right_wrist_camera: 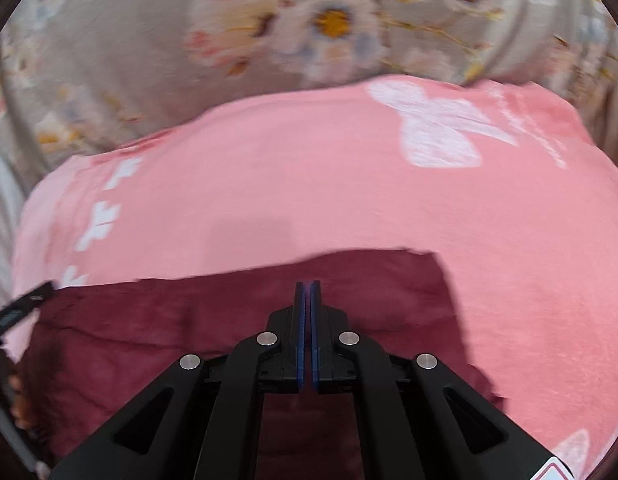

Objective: Fold large clothes

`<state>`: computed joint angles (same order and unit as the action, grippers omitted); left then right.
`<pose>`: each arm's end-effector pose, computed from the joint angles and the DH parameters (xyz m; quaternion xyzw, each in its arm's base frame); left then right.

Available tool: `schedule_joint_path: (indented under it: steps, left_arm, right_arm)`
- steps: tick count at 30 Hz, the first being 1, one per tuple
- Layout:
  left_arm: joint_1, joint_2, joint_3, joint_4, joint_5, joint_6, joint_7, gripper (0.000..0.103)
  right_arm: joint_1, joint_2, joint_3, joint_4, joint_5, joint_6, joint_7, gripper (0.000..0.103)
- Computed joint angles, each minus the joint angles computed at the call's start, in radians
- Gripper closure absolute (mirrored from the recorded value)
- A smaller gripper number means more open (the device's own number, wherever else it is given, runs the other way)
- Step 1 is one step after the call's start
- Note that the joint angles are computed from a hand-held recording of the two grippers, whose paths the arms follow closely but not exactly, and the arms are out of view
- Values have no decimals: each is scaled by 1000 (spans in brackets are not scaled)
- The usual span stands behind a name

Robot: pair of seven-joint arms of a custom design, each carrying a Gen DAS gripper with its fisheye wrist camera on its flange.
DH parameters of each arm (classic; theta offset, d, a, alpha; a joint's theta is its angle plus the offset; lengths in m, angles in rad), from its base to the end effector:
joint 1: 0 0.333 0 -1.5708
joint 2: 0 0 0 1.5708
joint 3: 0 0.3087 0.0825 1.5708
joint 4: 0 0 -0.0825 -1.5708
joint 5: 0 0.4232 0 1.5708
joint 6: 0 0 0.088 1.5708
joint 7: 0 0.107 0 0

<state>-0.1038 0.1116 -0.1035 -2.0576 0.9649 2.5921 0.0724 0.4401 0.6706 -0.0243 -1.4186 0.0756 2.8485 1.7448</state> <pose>0.6154 -0.1444 0.3926 -0.8129 0.4523 -0.2088 0.3017 0.7337 0.3248 0.3686 -0.7158 0.5916 -0.1591 0.3351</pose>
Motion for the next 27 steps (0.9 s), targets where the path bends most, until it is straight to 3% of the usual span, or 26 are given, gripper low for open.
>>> schedule_joint_path:
  steps: [3, 7, 14, 23, 27]
  left_arm:
    - [7, -31, 2, -34, -6, -50, -8, 25]
    - [18, -35, -3, -59, -31, -92, 5, 25]
    - [27, -21, 2, -103, -13, -66, -57, 21]
    - [24, 5, 10, -100, 30, -49, -127, 15]
    - [21, 11, 13, -98, 40, -46, -144, 13]
  right_arm:
    - [-39, 7, 20, -13, 43, -27, 6, 96]
    - [-13, 0, -18, -49, 12, 2, 23, 100]
    - [-15, -2, -15, -80, 8, 36, 32, 102]
    - [26, -1, -59, -91, -27, 60, 75, 102]
    - [6, 3, -36, -89, -14, 66, 63, 102]
